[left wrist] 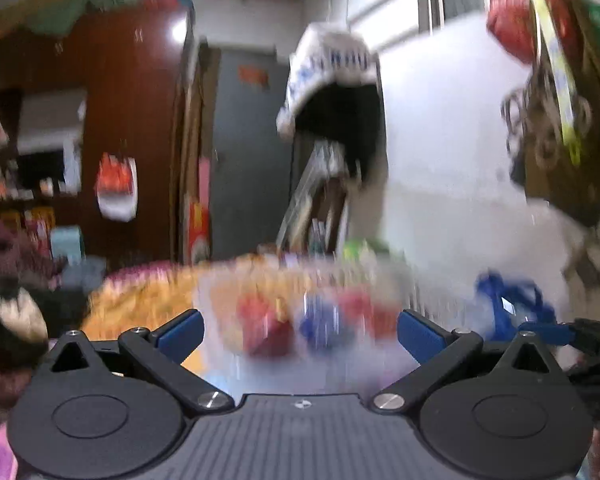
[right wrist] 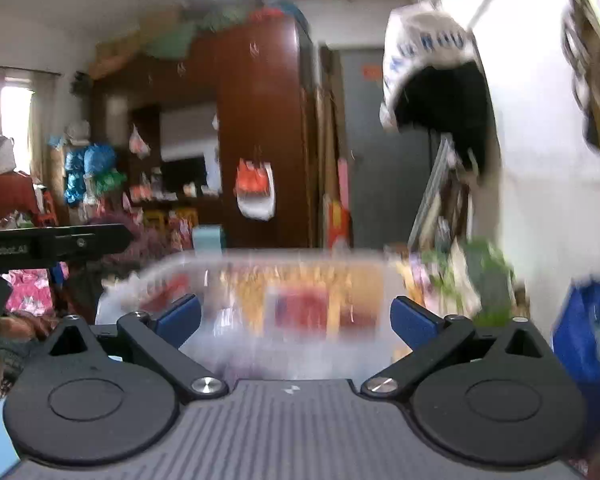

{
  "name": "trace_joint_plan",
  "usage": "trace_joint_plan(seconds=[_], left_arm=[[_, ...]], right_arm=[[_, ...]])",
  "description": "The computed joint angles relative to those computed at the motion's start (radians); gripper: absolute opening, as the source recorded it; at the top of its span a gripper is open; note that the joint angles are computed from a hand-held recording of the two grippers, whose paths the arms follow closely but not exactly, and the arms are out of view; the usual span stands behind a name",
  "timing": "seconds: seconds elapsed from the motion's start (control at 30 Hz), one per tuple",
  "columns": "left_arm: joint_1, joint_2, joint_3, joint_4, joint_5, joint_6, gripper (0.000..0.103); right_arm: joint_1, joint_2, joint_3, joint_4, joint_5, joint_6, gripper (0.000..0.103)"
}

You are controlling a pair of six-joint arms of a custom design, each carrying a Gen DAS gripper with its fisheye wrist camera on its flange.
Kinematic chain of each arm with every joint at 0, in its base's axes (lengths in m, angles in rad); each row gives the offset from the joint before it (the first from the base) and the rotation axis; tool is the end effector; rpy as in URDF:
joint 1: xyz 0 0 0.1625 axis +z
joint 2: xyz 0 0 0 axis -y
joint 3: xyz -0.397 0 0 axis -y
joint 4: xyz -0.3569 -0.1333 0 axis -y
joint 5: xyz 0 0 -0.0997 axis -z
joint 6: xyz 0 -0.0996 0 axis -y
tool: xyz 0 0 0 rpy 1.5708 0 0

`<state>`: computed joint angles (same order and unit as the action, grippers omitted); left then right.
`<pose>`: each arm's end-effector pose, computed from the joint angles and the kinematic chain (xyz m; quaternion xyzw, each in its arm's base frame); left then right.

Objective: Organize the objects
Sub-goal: 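Grasp the silver bagged box with left gripper while right grasps the white KENT box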

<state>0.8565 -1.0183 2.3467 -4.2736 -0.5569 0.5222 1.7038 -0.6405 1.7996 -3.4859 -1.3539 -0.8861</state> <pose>-0.0746 -0.4186 0.2415 0.1407 0.7292 -0.5880 0.3204 0.2330 -0.5746 0.0703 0.4856 -0.7871 0.3782 0.0414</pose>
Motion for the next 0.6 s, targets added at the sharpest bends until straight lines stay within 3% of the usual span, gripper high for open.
trace_joint_plan(seconds=[0.13, 0.27, 0.4, 0.47, 0.6], left_arm=[[0.025, 0.049, 0.043, -0.048, 0.024, -0.034, 0.103], [0.029, 0.070, 0.074, -0.087, 0.041, -0.043, 0.103], [0.040, 0.069, 0.095, -0.113, 0.039, -0.064, 0.103], [0.050, 0.067, 0.080, -0.103, 0.040, -0.071, 0.103], [0.074, 0.083, 0.069, -0.080, 0.022, -0.097, 0.103]], right_arm=[[-0.034, -0.011, 0.078, 0.101, -0.014, -0.100, 0.103], [-0.012, -0.022, 0.048, 0.346, -0.088, -0.122, 0.103], [0.026, 0.011, 0.030, 0.321, -0.160, -0.159, 0.101], [0.034, 0.021, 0.013, 0.357, -0.194, -0.160, 0.090], [0.037, 0.030, 0.014, 0.354, -0.219, -0.188, 0.082]])
